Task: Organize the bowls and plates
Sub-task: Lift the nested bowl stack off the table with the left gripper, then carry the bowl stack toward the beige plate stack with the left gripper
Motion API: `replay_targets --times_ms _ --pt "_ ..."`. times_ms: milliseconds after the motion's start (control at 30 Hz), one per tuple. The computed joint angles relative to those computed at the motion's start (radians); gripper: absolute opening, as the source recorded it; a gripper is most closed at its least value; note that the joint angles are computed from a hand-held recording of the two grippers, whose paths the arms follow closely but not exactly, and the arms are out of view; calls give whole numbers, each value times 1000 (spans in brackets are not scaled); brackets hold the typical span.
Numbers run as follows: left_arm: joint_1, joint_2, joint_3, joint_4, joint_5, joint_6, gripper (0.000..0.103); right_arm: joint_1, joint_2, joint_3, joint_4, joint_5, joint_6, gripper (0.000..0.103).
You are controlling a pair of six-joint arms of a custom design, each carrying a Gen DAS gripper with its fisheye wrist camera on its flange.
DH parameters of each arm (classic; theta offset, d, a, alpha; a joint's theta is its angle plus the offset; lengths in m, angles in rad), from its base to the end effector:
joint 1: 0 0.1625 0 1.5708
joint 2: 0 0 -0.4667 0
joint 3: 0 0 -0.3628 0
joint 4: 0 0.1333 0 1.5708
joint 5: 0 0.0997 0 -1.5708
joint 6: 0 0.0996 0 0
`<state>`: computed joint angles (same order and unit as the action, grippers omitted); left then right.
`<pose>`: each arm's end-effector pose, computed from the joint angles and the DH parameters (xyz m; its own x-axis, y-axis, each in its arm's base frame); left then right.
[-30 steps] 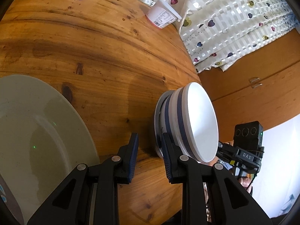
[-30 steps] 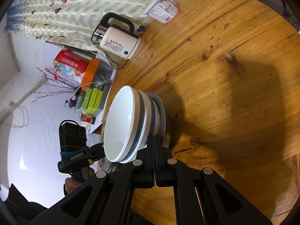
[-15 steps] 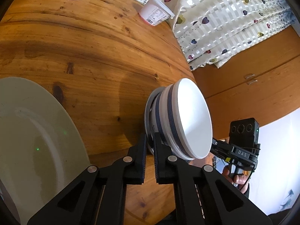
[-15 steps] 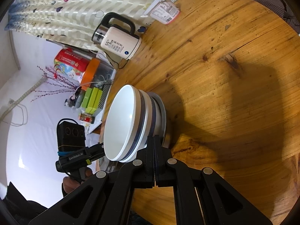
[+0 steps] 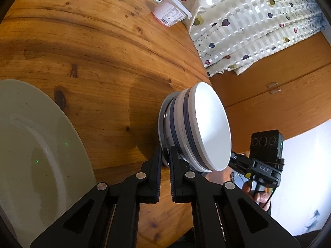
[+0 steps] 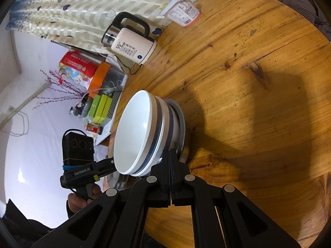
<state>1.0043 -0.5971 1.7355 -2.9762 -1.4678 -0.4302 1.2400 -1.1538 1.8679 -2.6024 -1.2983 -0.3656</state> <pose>-0.2332 -0.6342 0.0262 -0.9920 0.1250 0.0199 0.1144 0.9528 -0.2812 -0.0395 -0.6080 0.2916 -0.9865 -0.1033 -0.1272 -0.0472 0.9226 -0.3830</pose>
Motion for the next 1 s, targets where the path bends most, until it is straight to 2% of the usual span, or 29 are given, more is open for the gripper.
replay_targets --times_ms 300,600,1000 --pt "-4 15 -15 11 -17 12 9 0 8 1 4 11 -3 3" --pt "0 6 -6 -16 12 -19 9 -3 14 -13 -26 -4 16 4" --pt "4 -2 0 -13 5 -12 9 -12 32 -64 63 22 -46 3"
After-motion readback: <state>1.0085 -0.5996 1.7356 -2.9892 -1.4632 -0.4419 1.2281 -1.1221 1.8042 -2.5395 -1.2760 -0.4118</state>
